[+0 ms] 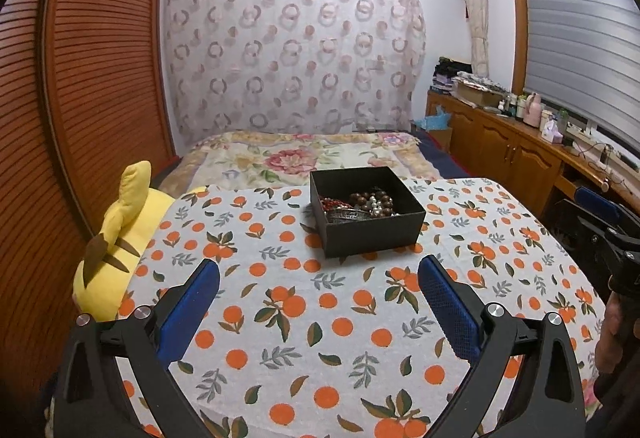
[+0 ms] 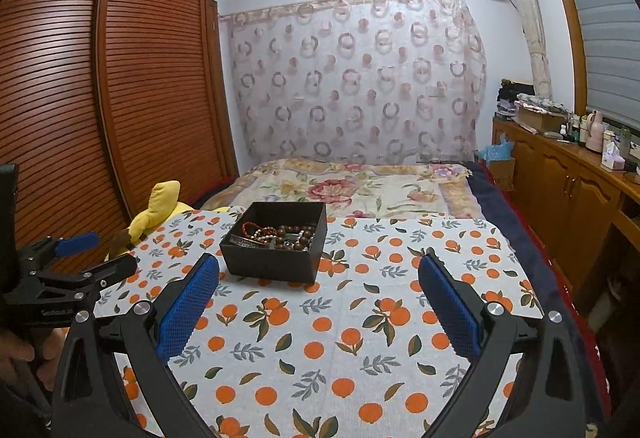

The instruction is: Organize jewelry

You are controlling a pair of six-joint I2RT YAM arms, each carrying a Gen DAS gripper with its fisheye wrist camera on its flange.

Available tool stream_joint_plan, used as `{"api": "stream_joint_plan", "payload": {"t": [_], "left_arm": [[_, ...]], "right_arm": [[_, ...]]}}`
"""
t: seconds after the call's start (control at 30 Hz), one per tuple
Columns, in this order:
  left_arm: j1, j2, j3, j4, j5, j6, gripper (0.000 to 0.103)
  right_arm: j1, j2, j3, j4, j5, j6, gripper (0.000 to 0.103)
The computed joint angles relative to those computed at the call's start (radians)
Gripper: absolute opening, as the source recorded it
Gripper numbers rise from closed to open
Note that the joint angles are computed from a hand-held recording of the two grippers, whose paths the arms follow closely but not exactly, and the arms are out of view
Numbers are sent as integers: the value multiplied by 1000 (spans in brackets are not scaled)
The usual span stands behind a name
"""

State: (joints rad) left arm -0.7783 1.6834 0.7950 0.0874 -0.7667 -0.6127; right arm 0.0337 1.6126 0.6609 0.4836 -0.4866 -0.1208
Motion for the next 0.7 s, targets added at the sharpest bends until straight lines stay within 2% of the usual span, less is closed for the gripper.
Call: {"api": "stream_joint_plan", "payload": {"t": [0.7], "left_arm": [[-6,2,-2,0,-15,-11,96]], "right_arm": [[-1,19,-1,17,21,3,101]]}}
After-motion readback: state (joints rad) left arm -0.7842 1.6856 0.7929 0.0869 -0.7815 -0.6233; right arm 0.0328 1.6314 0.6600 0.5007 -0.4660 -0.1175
